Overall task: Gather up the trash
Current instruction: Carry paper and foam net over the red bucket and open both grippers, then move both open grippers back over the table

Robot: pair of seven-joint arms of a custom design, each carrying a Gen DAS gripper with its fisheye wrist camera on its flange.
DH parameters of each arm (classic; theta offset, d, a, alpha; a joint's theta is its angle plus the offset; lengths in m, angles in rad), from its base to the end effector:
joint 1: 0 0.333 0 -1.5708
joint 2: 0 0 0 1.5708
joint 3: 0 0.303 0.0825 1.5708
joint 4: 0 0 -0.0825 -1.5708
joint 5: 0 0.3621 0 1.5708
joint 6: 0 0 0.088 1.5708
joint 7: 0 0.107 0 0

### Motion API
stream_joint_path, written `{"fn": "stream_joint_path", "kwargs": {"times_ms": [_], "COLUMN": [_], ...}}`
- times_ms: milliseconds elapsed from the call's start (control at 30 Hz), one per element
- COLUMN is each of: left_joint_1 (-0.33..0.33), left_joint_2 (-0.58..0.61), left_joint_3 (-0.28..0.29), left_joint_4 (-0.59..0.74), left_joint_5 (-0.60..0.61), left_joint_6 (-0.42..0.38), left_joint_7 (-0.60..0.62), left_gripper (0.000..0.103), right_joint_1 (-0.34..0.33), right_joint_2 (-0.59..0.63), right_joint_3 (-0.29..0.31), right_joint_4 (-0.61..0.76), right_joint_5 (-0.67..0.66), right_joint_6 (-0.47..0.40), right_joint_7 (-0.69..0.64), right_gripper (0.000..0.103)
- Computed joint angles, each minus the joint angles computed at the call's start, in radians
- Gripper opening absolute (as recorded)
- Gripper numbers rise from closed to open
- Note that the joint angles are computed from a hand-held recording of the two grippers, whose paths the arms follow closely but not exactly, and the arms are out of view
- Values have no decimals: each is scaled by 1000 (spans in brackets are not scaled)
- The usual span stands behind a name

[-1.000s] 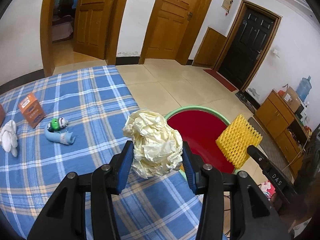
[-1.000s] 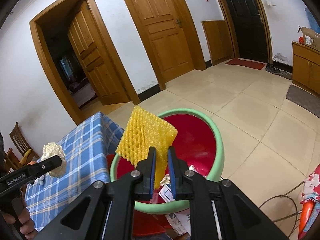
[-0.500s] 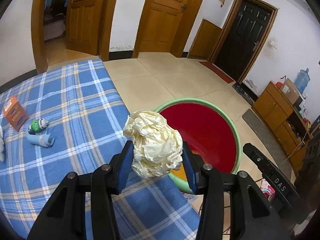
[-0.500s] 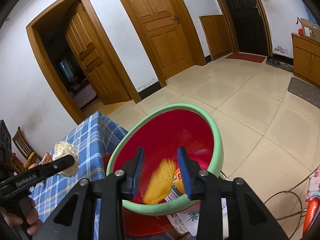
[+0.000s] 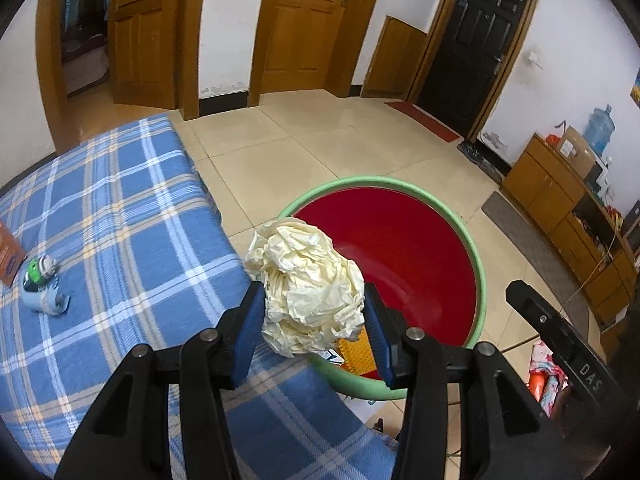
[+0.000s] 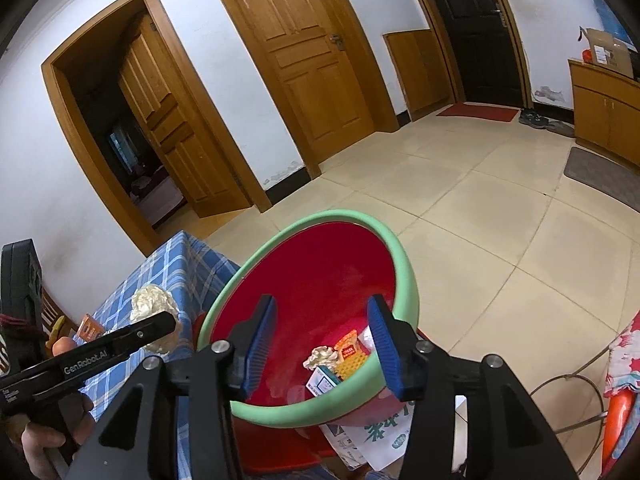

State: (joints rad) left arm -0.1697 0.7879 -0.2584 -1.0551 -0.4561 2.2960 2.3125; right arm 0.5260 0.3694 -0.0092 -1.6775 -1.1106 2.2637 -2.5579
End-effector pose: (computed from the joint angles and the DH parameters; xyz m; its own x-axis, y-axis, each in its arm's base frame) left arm 0.7240 -0.2593 0.4279 -0.7669 -0.6074 0.2075 -0.5780 0.5129 -0.6347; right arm 0.5864 0.3072 0.4206 -0.6712 -0.6512 -0.3543 -0.2461 0.6465 -0.7221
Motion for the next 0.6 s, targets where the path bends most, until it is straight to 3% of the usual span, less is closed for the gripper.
{"fn": "stream_joint_path", "kwargs": {"times_ms": [100,300,600], "left_joint_1": [-8,-11,4], "left_joint_2": [-2,-41,-102], "left_joint_3": [-2,-5,-6], "left_joint_4": [-3,-67,-154], "left_joint_5": [8,1,-30], "left_joint_6": [5,45,85], "left_joint_7": [17,45,68], "left_gripper": [48,64,64], "right_joint_1": [0,1,-1], "right_joint_2": [-10,-31,-43], "right_joint_3": [0,4,16], "right_joint_4": [-13,-38,-53], "right_joint_5": [0,-19,-35], "right_joint_6": [-3,-20,-32], "right_joint_7": [10,53,83], "right_gripper": [53,63,68]}}
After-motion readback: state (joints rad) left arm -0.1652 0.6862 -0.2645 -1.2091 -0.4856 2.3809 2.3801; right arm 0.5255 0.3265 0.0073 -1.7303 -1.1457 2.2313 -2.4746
